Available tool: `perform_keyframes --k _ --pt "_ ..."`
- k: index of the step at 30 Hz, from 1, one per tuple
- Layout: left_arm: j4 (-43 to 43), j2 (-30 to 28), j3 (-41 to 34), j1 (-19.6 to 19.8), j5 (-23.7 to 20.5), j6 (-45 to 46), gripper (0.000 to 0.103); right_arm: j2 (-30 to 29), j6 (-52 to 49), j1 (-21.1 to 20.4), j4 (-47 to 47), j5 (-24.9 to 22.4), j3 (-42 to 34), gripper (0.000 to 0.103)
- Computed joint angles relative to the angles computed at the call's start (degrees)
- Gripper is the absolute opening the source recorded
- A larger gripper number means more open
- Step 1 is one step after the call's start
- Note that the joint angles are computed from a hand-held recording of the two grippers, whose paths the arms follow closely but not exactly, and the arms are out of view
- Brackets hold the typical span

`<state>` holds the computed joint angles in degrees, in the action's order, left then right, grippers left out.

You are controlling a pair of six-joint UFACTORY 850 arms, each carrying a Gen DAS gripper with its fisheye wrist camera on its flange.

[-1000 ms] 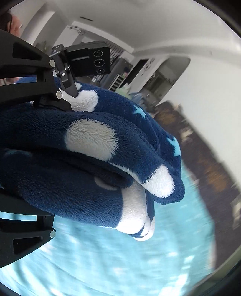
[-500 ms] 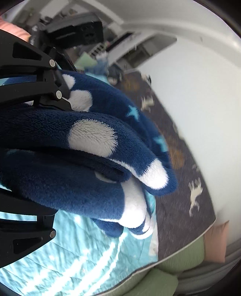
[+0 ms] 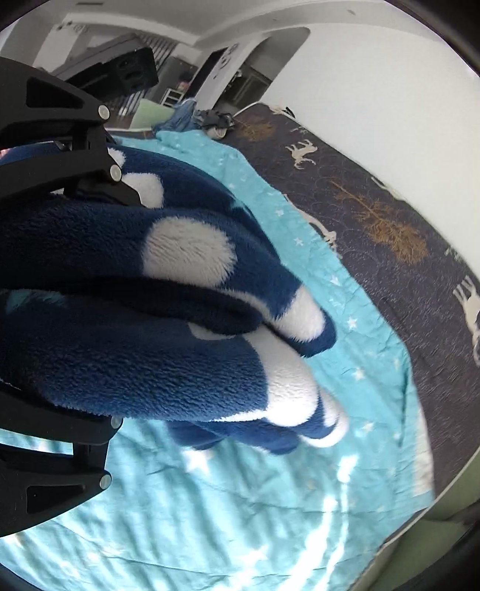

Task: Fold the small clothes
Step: 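Set the robe bundle down on the quilt and open both grippers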

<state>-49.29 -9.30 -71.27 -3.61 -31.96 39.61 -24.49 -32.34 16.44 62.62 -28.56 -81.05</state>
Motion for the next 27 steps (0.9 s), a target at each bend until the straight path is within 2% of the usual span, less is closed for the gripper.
perform_keyframes --k 6,9,14,16,20,23,27 --pt "0.0 1.1 1.5 0.6 -2.2 -1.1 0.101 4.0 6.5 0.2 -7.9 -0.5 3.5 0.078" --pt "3.2 2.9 1.4 0.9 -2.6 -4.8 0.100 7.7 7.9 -0.1 -8.8 1.6 5.9 0.078" --pt "-0.9 8.4 2.8 2.6 -3.7 0.5 0.100 14.5 6.2 0.4 -9.2 5.1 9.8 0.078" --pt "-2.5 10.8 3.4 3.3 -4.5 2.3 0.100 17.0 7.8 1.1 -12.0 5.6 10.9 0.078" --pt "-1.2 14.2 5.2 3.7 -3.9 1.9 0.100 20.3 17.2 3.9 -24.5 7.0 13.0 0.078" --pt "1.7 14.8 6.0 4.2 -4.5 -0.8 0.100 21.7 17.7 3.8 -23.7 7.2 15.7 0.078" --pt "3.9 14.6 7.0 5.0 -5.0 -3.1 0.100 22.3 13.4 1.1 -14.9 5.8 19.0 0.078"
